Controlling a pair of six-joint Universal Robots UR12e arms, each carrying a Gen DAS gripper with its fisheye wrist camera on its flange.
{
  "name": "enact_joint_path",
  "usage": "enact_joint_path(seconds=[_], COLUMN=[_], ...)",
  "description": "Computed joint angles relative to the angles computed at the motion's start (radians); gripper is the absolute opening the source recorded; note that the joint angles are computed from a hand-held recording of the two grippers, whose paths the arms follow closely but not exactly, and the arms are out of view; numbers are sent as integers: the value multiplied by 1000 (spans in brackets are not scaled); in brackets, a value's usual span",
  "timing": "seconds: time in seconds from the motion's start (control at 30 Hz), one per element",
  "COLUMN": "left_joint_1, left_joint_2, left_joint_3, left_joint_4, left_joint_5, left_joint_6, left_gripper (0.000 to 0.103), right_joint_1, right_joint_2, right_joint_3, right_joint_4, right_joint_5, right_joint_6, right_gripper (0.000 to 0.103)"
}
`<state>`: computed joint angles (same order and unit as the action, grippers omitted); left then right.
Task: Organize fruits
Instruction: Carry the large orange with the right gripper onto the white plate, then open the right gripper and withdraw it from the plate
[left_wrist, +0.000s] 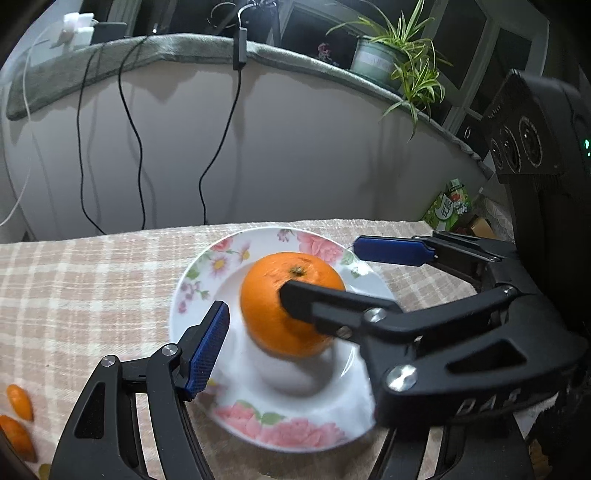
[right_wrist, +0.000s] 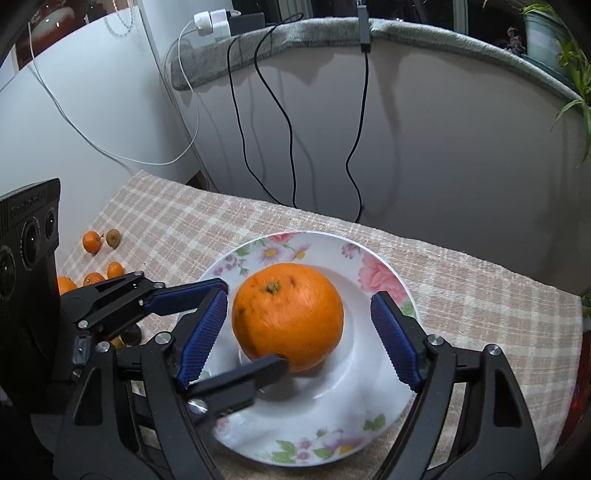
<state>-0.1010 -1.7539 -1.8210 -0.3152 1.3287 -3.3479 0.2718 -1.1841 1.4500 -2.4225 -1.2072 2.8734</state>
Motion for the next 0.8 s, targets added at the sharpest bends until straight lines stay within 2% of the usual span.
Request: enact_joint_path(seconds=[0.4,0.63,0.8], left_joint_1=[9,14,27], left_joint_2=[68,124,170], left_joint_3=[-77,-137,-190], left_joint_4=[51,90,109], left_joint_5=[13,46,76], left_joint_6=[-11,-8,-18], left_gripper=[69,69,69], right_joint_1=[-16,-9,2], right_joint_2=[-70,-111,-132], right_joint_3=[88,153,180], right_joint_4=[-96,-204,-219], right_joint_5=[37,38,51], right_joint_6=[36,45,40], right_gripper=[83,83,83])
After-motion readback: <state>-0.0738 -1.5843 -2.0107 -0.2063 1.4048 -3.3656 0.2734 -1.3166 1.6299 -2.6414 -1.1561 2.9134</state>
